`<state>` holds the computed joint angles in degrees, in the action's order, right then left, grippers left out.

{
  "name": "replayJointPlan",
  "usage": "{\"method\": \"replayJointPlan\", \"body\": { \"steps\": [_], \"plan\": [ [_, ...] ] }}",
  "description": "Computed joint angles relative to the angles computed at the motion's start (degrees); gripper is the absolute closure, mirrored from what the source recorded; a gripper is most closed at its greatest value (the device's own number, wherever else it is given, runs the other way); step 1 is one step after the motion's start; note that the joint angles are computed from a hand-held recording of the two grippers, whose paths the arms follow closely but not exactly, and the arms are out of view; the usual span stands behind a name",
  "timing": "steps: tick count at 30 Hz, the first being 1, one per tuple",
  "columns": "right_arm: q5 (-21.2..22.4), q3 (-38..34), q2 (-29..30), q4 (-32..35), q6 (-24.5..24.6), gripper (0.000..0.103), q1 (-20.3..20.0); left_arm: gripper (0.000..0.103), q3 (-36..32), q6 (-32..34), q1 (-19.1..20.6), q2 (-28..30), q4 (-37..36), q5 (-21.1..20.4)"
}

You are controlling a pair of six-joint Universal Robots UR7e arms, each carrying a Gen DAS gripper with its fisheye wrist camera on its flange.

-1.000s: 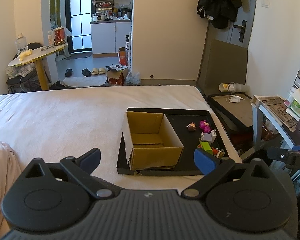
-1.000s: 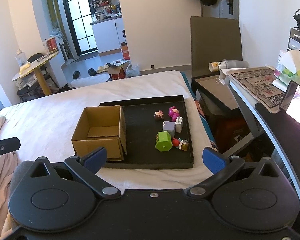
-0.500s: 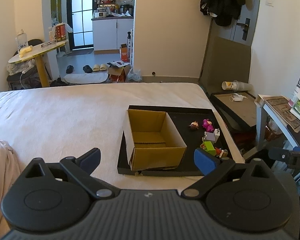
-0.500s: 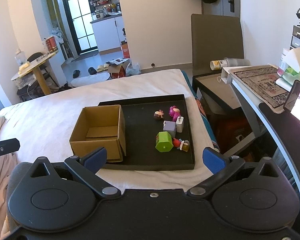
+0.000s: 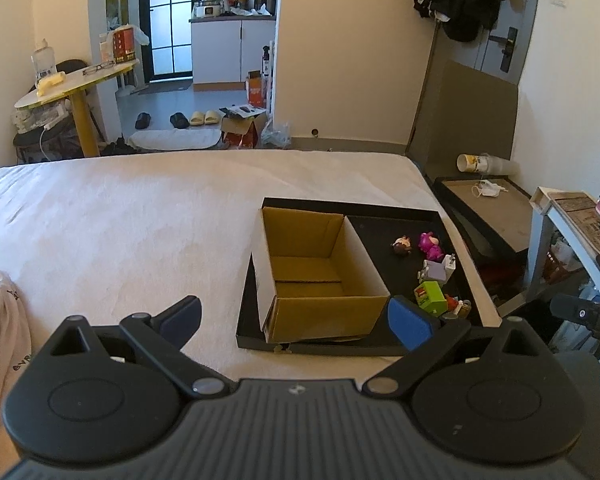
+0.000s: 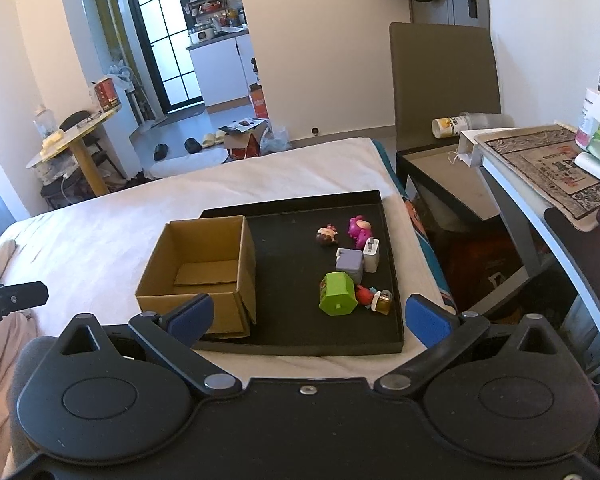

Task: Organize rigid objects
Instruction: 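Move the right gripper toward the green hexagonal block and open it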

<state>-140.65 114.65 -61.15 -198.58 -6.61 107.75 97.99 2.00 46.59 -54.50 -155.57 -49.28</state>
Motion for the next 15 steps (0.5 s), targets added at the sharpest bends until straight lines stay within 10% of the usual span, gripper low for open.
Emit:
{"method": "replayJointPlan", "body": {
  "steps": [15],
  "plan": [
    [3.41, -0.6, 1.17, -2.88, -1.99, 0.0, -4.2, 0.004, -4.53, -0.1, 2.11, 5.1, -0.64, 1.9]
  ]
}}
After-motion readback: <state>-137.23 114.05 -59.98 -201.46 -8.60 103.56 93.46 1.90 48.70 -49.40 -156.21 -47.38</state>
